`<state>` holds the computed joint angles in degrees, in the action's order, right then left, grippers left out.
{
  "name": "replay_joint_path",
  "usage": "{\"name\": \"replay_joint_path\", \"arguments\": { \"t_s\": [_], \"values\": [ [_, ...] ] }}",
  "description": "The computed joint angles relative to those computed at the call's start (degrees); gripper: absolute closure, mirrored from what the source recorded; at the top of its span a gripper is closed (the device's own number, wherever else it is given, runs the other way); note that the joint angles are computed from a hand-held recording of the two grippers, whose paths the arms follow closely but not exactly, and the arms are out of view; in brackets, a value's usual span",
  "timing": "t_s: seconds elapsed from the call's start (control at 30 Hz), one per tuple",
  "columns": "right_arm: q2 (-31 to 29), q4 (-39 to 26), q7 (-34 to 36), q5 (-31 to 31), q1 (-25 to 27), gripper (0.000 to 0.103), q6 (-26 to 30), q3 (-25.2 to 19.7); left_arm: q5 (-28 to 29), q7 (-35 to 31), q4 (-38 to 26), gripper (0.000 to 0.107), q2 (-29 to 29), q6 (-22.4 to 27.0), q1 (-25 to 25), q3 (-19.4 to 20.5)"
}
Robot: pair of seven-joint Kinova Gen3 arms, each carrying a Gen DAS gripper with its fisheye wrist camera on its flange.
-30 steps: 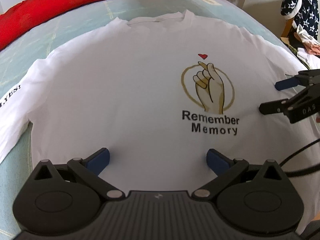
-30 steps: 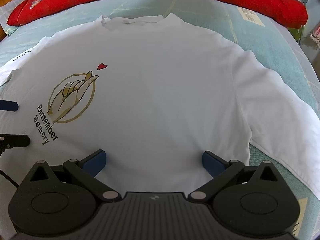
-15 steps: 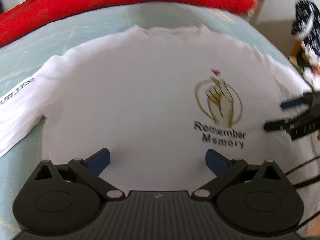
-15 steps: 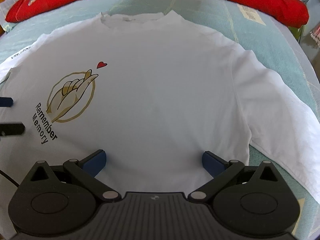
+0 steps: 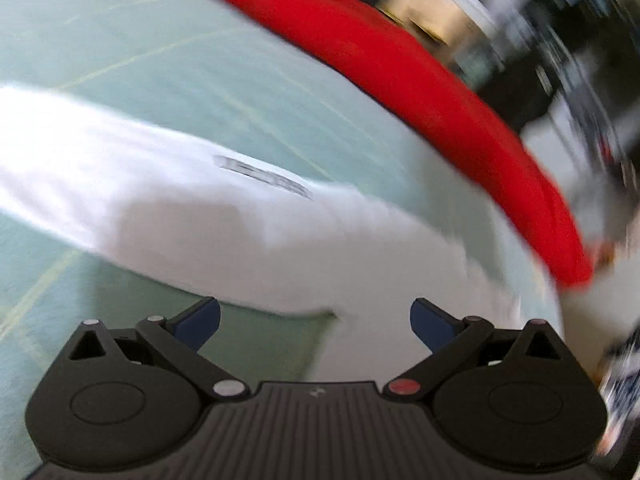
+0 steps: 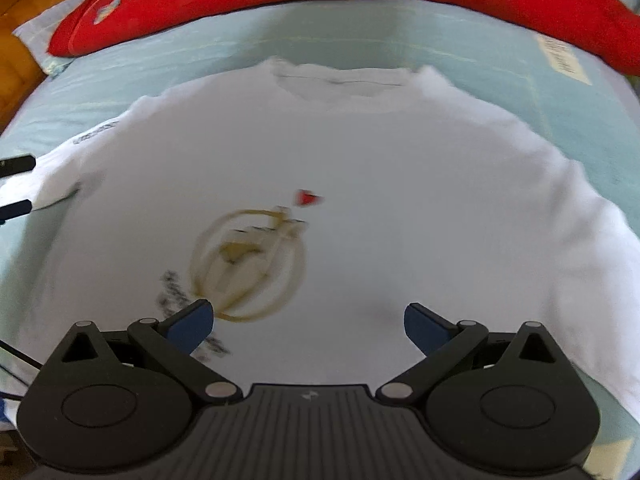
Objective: Fold clothes
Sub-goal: 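Move the left gripper away to the folded white cloth on the sheet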
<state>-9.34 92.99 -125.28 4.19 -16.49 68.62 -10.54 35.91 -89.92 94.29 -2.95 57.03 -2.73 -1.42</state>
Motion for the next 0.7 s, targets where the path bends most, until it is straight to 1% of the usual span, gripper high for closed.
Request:
{"name": "replay_joint_path", "arguments": {
  "t_s": [0.1, 0.2, 0.3, 0.43, 0.5, 0.63, 0.7],
  "values": [
    [2.57, -2.12, 1.20, -0.99, -1.06, 0.000, -1.41, -0.29, 5.04, 2.16, 1.62, 0.007, 0.35, -0.05, -3.69, -3.65],
    [5.58, -4.99, 1.78, -1.33, -2.61, 0.000, -1.28, -0.65, 8.42, 4.12, 3.85, 0.007, 0.17, -1.49, -7.30, -5.93],
    [8.22, -7.28, 2.54, -1.91, -4.09, 0.000, -1.98, -0.44, 12.43, 4.02, 6.37, 0.007, 0.49, -2.99, -10.61, -7.78],
    [12.11, -11.48, 1.95, -0.88, -6.81, 0.000, -1.10, -0.57, 17.07, 3.19, 9.84, 0.007, 1.77, -5.63, -14.00, -8.69],
    [14.11, -13.65, 2.19, -0.86, -7.98, 0.000, -0.54, -0.32, 18.93, 2.32, 10.98, 0.007, 2.84, -6.51, -15.15, -8.47],
    [17.76, -17.78, 3.17, -0.33, -10.25, 0.000, 0.06, 0.28, 24.70, -3.05, 12.84, 0.007, 5.03, -7.16, -17.69, -7.89],
    [19.53, -19.89, 3.38, -0.11, -11.27, 0.000, 0.38, 0.66, 26.13, -5.71, 12.83, 0.006, 5.90, -7.76, -18.38, -7.25]
  ]
}}
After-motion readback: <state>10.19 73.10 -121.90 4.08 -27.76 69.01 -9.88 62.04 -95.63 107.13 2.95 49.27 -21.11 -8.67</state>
